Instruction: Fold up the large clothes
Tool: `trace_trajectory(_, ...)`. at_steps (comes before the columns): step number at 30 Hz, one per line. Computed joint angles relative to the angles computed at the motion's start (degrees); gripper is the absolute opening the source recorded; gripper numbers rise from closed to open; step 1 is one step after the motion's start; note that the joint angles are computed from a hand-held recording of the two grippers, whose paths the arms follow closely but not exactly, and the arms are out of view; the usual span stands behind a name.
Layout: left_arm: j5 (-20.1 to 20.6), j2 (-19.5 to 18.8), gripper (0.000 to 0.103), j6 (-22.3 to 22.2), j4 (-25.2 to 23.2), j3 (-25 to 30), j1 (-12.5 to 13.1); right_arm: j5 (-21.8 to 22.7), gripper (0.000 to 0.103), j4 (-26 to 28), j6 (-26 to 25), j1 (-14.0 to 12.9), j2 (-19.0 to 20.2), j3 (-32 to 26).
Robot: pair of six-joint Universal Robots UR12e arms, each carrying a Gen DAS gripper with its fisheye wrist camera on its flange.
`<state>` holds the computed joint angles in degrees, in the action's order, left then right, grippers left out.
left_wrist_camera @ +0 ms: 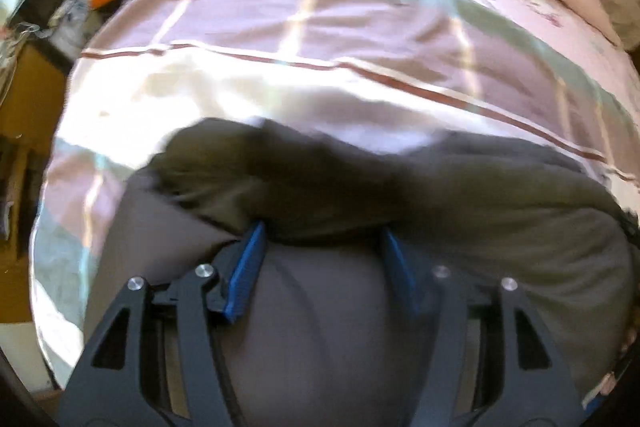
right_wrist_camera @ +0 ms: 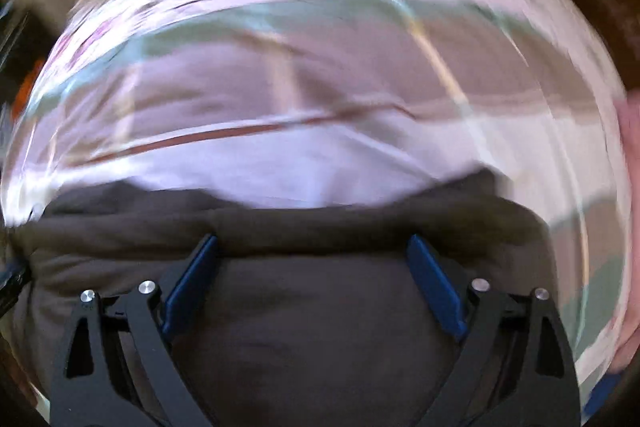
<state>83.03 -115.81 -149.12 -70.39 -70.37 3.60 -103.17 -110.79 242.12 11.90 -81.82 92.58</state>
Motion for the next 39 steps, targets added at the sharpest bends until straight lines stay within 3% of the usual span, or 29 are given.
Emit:
trace_trajectory(3, 0.4, -0.9, 0.057, -1.1, -1.6, 1.7, 0.8, -2.3, 0.093, 6.7, 5.2, -1.1, -3.0, 3.4)
trace_trajectory(4, 0.0, -0.3, 0.048, -1.8, 0.2, 1.2, 1.1, -1.1, 0.093, 7.1, 6.8, -1.8, -4.2, 5.0)
trace_trajectory(6, -3.6, 2.8, 0.050, -2.0, 7.7, -2.1, 2.2, -0.4, 0.086, 3.2, 10.2, -2.0, -6.6, 7.8)
trace_trajectory(8, -7.3, 5.9, 0.061, -0.2, 10.3, -5.0, 2.9, -6.9, 0.085, 2.6, 11.0, 0.5, -7.1, 6.4)
trace_trajectory(10, -10.0, 8.6, 0.062, 3.4, 8.7, -7.8, 2.6, -12.5, 0.085, -0.5, 8.7, 4.3, -6.2, 3.7)
trace_trajectory(13, -10.2, 11.3, 0.062, 8.9, 5.7, -11.3, 1.2, -9.5, 0.085, -10.5, 4.6, 7.8, -3.6, 1.2)
trace_trajectory(16, -4.1, 12.2, 0.062, 13.5, 7.3, -15.1, -0.5, -3.4, 0.085, -12.2, 2.1, 9.5, 0.1, -1.7)
trace_trajectory(17, -3.4, 11.9, 0.062, 13.6, 8.5, -15.5, -0.2, -1.8, 0.085, -11.4, 2.6, 9.7, 0.9, -2.0)
trace_trajectory(19, -2.0, 10.1, 0.067, 12.4, 8.6, -13.7, 1.1, -2.8, 0.080, -8.4, 3.7, 10.4, 0.9, -1.3)
trace_trajectory(23, 4.9, 6.2, 0.067, 7.4, 13.9, -9.8, 2.8, -6.1, 0.075, -2.7, 8.8, 9.4, -5.0, 5.8)
trace_trajectory(25, 3.3, 5.2, 0.055, 2.6, 9.5, -6.6, 4.2, -7.1, 0.075, 2.4, 12.1, 8.1, -8.8, 9.3)
trace_trajectory(26, 2.3, 5.5, 0.055, 1.1, 9.0, -6.1, 4.8, -7.8, 0.075, 5.2, 13.8, 7.8, -9.7, 9.6)
trace_trajectory(28, -0.5, 8.1, 0.057, 2.7, 10.8, -8.0, 5.7, -10.1, 0.076, 10.3, 19.5, 7.8, -10.9, 8.8)
trace_trajectory(30, -2.6, 10.6, 0.062, 5.5, 11.8, -10.9, 6.1, -12.5, 0.076, 8.2, 22.5, 9.4, -11.4, 7.9)
trace_trajectory(33, -2.8, 12.8, 0.065, 10.0, 10.3, -14.6, 6.1, -13.8, 0.077, -0.4, 16.4, 13.0, -8.6, 4.9)
trace_trajectory(35, 1.4, 12.9, 0.066, 12.5, 13.8, -17.3, 5.6, -8.9, 0.077, -6.6, 10.5, 13.6, -6.5, 4.3)
trace_trajectory(37, 3.8, 11.8, 0.067, 11.3, 14.5, -16.8, 6.4, -6.0, 0.076, -3.7, 7.2, 14.0, -4.3, 3.0)
trace_trajectory(39, 5.9, 10.4, 0.067, 7.7, 14.3, -14.7, 7.4, -6.8, 0.077, 1.8, 9.0, 13.9, -4.8, 4.1)
